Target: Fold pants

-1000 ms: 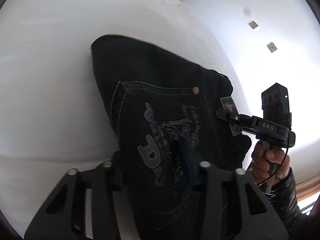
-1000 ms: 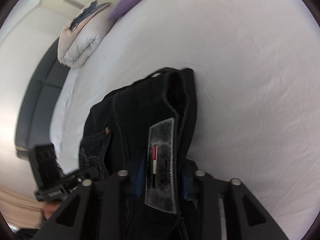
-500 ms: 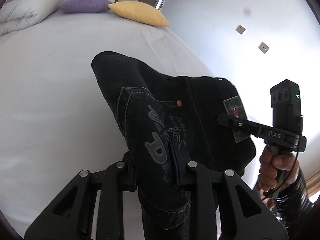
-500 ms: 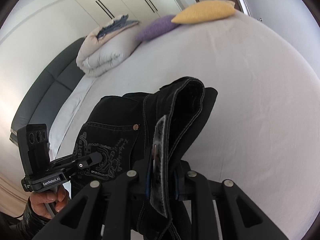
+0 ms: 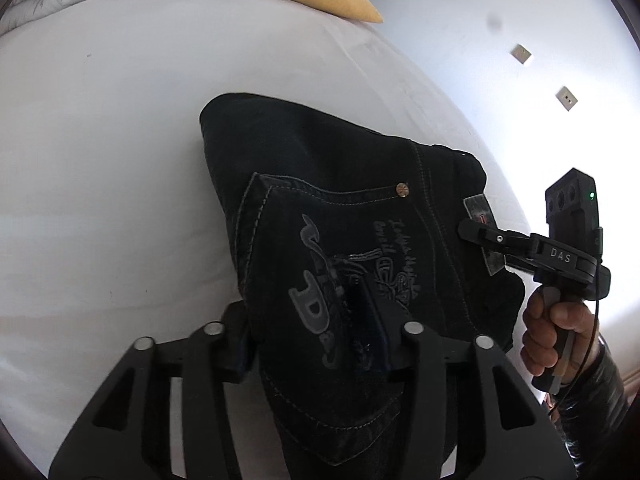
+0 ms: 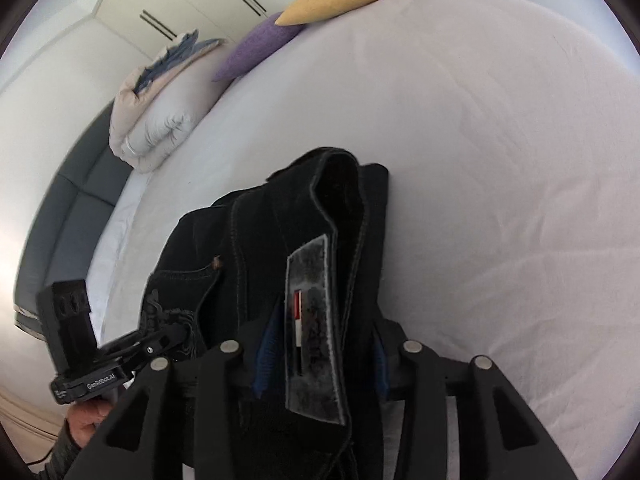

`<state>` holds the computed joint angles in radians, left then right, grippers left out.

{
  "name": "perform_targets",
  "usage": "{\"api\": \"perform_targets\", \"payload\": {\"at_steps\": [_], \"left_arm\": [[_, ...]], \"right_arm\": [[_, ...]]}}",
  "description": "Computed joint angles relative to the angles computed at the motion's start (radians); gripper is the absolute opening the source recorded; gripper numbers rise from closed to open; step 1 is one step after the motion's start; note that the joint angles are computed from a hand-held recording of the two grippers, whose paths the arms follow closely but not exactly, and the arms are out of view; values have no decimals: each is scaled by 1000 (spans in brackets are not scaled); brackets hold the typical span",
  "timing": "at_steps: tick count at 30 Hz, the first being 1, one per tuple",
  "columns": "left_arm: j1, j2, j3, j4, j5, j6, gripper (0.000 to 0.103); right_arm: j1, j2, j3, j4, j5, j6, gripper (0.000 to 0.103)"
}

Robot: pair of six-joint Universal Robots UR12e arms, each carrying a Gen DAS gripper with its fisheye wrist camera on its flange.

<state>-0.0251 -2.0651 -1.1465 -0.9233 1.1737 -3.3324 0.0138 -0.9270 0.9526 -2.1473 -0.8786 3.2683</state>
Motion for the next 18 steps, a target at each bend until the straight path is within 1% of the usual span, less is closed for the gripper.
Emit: {"api": "perform_targets", "payload": {"at_steps": [2,4,5,7,8,9,10,11,13,14,15,16,17,18], "left_arm": [[4,9,-21,27,6,-2,52],[3,30,-51,58,36,2,54],[-1,34,-55,71,63,6,54],[-11,65,-94,118,133,25,54],[-27,77,-111,138,167,24,54],[-34,93,-128,162,211,40,56],[-40,107,-145,189,244,51,62],[-47,125,-171,235,284,61,65],[-68,159,-222,346,370,87,82],[-81,175,-246,403,421,108,86],[-96,192,-273,472,474,136,96],[-115,205,-291,534,525,157,101],[-130,214,-303,580,563,174,102],[-141,225,-320,636,596,198,103]], "right_arm": [[-3,-6,17,-25,12,19,43],[-5,-20,38,-46,8,36,46],[-6,-27,46,-53,-2,42,48],[-6,-56,82,-82,-37,54,53],[-4,-66,90,-90,-58,58,53],[-3,-86,115,-109,-86,62,54],[-2,-101,134,-130,-103,66,54],[0,-123,163,-164,-121,72,54],[9,-161,206,-225,-163,75,56],[16,-188,239,-272,-192,74,60],[20,-207,261,-305,-210,73,62],[24,-223,278,-332,-225,71,65],[31,-242,297,-363,-248,65,69],[40,-260,315,-396,-274,62,71]]}}
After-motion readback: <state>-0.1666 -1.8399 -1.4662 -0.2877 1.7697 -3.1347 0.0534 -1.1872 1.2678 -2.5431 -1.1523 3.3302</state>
